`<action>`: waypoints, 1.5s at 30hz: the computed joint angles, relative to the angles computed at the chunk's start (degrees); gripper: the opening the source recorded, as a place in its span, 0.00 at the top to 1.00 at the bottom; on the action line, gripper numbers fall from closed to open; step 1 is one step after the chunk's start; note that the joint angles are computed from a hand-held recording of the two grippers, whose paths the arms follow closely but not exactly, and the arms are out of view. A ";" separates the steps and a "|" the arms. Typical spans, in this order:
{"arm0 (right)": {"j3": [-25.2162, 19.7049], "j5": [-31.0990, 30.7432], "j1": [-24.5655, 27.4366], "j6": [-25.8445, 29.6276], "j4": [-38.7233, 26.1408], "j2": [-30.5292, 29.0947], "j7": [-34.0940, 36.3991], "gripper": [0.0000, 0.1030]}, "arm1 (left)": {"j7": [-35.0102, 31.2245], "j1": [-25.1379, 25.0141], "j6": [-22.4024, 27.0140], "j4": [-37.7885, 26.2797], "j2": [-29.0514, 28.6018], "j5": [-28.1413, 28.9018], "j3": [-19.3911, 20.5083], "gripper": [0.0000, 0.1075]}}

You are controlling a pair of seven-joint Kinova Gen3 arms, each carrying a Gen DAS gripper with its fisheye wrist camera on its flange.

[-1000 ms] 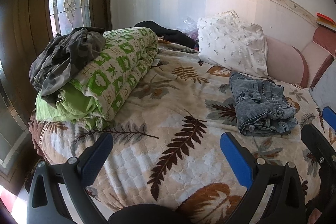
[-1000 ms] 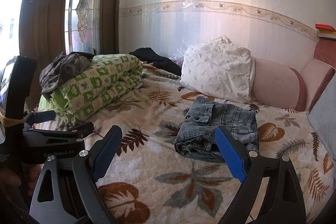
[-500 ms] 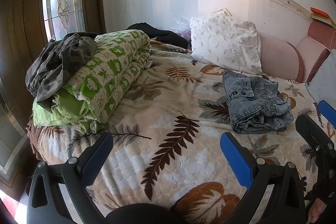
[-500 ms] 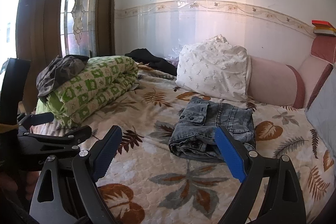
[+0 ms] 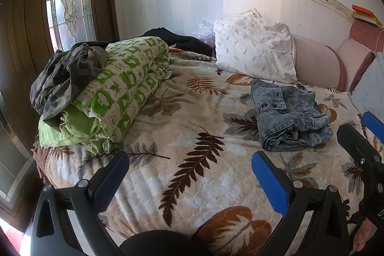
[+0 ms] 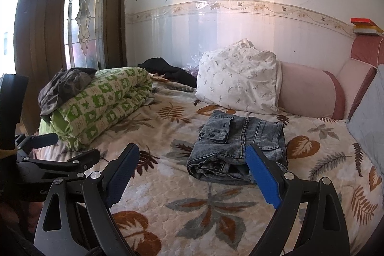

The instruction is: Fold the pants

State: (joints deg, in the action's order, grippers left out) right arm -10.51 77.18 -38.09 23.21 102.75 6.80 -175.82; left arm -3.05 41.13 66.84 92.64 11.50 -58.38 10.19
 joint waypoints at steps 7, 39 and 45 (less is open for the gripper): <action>-0.27 1.79 0.63 -0.24 0.87 -1.38 -2.62 0.12 | -0.47 1.38 2.35 -1.38 0.07 -1.01 0.54 0.04; -8.41 13.93 2.98 6.09 5.47 -12.36 -13.23 0.11 | 1.67 9.98 16.60 -3.33 -3.77 -10.98 6.86 0.04; -8.79 13.74 2.68 6.42 4.79 -12.02 -11.99 0.11 | 2.45 9.23 17.28 -2.97 -4.69 -11.31 7.22 0.04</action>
State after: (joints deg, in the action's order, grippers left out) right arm -19.31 90.93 -35.41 29.62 107.54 -5.22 -187.81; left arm -0.60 50.36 84.13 89.66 6.82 -69.69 17.41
